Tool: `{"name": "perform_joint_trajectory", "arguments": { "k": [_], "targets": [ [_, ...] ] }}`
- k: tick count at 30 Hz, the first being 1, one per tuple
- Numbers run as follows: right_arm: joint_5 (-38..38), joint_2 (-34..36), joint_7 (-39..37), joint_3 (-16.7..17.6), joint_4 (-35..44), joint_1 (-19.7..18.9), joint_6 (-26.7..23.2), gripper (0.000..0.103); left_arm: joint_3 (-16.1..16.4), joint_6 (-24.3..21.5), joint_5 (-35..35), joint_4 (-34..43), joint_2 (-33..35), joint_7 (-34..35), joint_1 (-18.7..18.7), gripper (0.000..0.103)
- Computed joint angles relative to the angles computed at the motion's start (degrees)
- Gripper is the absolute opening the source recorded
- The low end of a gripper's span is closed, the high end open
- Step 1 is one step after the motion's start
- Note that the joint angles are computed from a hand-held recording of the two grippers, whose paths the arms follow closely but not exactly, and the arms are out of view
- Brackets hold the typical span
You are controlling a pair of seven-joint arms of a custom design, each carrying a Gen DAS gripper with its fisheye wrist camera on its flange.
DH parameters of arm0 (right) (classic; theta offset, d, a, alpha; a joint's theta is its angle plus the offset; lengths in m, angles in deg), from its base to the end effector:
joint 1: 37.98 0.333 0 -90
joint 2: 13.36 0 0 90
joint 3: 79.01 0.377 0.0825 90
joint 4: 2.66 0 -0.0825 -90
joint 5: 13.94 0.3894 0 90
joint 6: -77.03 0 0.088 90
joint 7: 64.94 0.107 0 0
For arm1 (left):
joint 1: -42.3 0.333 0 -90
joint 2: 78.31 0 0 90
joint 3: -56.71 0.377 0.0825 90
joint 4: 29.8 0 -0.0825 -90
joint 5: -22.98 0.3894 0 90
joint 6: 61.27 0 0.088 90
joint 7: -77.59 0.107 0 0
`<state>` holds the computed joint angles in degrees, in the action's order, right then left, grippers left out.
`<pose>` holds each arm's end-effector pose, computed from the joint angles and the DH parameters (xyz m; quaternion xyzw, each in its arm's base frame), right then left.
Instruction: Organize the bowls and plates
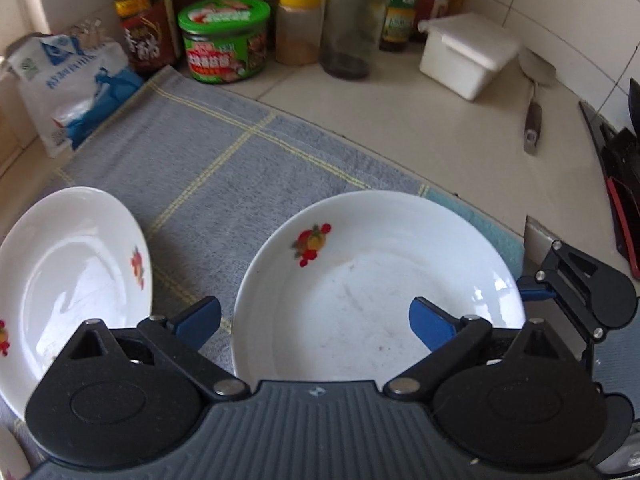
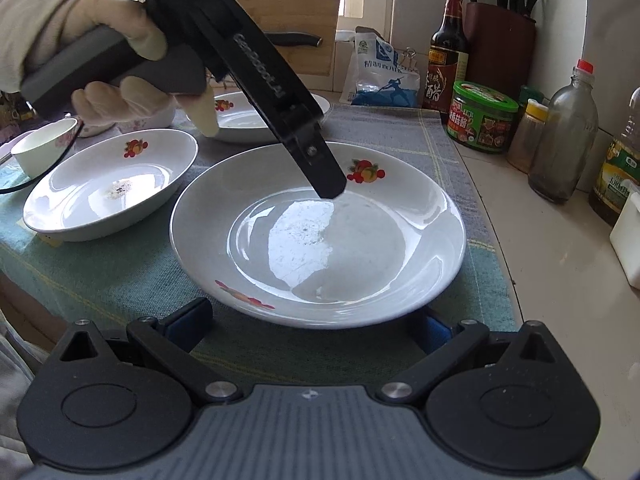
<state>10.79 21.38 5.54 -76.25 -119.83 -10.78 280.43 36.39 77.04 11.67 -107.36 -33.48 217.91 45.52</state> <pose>0.6058 0.2845 0.2870 -0.7468 0.5139 -0.2551 0.3362 0.7956 -0.1584 0.3504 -0.3139 0.9175 -0.2400 0.0455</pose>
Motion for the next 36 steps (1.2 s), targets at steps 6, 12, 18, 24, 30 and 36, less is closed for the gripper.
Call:
{"name": "perform_joint_trajectory", "arguments": {
  "k": [6, 12, 18, 24, 30, 36],
  "targets": [
    [0.2, 0.3, 0.1, 0.2, 0.1, 0.0, 0.7, 0.103, 1.4, -11.1, 1.9, 10.6, 5.0, -1.1, -2.1, 0.084],
    [1.4, 0.7, 0.1, -0.4, 0.5, 0.7, 1.4, 0.103, 2.7, -20.0, 2.9, 20.4, 9.5, -1.6, -4.0, 0.08],
    [3.7, 0.7, -1.1, -2.2, 1.4, 2.7, -0.2, 0.103, 3.5, -27.1, 3.1, 29.0, 13.6, -2.2, -5.3, 0.08],
    [5.9, 0.4, -2.3, -4.4, 2.3, 4.8, -3.0, 0.103, 4.1, -28.8, 3.4, 31.3, 14.6, -1.8, -6.0, 0.08],
    [6.9, -0.1, -2.6, -6.7, 2.7, 6.8, -5.6, 0.103, 4.1, -29.7, 3.2, 32.0, 14.9, -1.6, -6.0, 0.08],
    [5.5, -0.9, -1.1, -6.1, 2.8, 5.6, -7.5, 0.103, 3.9, -28.9, 2.5, 30.9, 14.2, -1.7, -5.7, 0.08]
  ]
}}
